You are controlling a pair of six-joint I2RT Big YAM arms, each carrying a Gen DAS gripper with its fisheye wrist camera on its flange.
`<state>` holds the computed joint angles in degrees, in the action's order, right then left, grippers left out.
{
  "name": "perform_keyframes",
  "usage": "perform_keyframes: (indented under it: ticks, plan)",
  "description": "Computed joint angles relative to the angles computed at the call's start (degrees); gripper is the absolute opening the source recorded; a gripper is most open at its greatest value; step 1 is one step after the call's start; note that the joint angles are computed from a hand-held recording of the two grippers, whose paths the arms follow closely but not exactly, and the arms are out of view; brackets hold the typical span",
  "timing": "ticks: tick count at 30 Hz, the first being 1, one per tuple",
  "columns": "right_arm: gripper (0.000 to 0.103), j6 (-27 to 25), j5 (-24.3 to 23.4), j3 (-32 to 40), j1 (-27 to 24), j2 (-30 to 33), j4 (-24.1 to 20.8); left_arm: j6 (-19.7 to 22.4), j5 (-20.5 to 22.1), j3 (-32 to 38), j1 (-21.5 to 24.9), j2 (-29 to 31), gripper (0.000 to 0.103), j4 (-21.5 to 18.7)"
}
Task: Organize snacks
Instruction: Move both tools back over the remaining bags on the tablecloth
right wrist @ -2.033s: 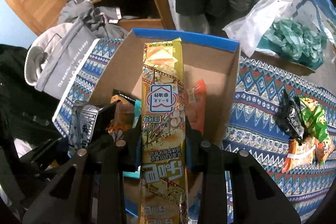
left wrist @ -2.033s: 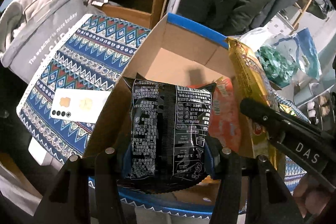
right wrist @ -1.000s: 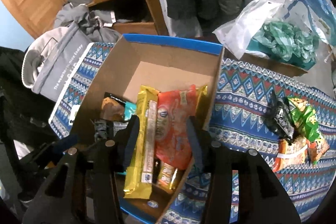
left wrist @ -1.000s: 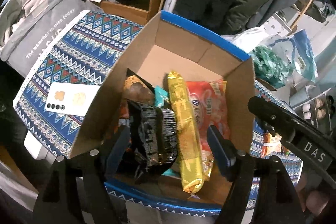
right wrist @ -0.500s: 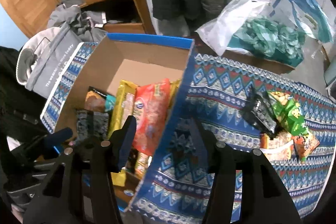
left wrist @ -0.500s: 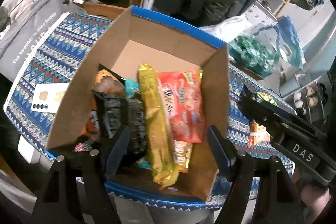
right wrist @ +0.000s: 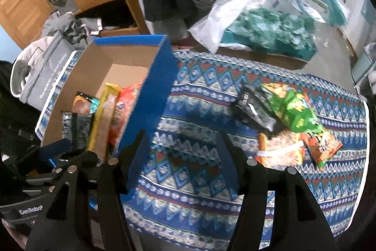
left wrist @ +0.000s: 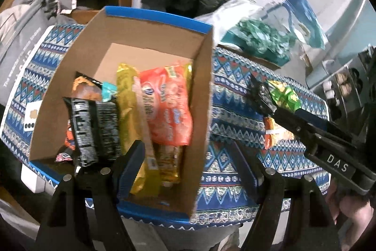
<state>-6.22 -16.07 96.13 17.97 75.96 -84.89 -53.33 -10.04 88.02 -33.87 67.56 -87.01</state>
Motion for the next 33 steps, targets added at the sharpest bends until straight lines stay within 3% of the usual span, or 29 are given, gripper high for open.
perform_keyframes:
  ticks: [10,22,33]
  plan:
    - [0.061,-3.4,-1.61,-2.49,-8.73,-1.21,-0.29,1.05,-3.18,4.61,-5.64,5.63,0.077,-0.94]
    - [0.061,-6.63,-3.83,-3.85,-18.77,-0.75,0.69,3.24,-3.05,9.35,-9.36,11.98,0.077,-0.57]
    - [0.061,-7.97,-2.17,-4.82,-23.81,1.94,2.72,5.12,-1.05,12.9,-9.67,18.61,0.077,1.22]
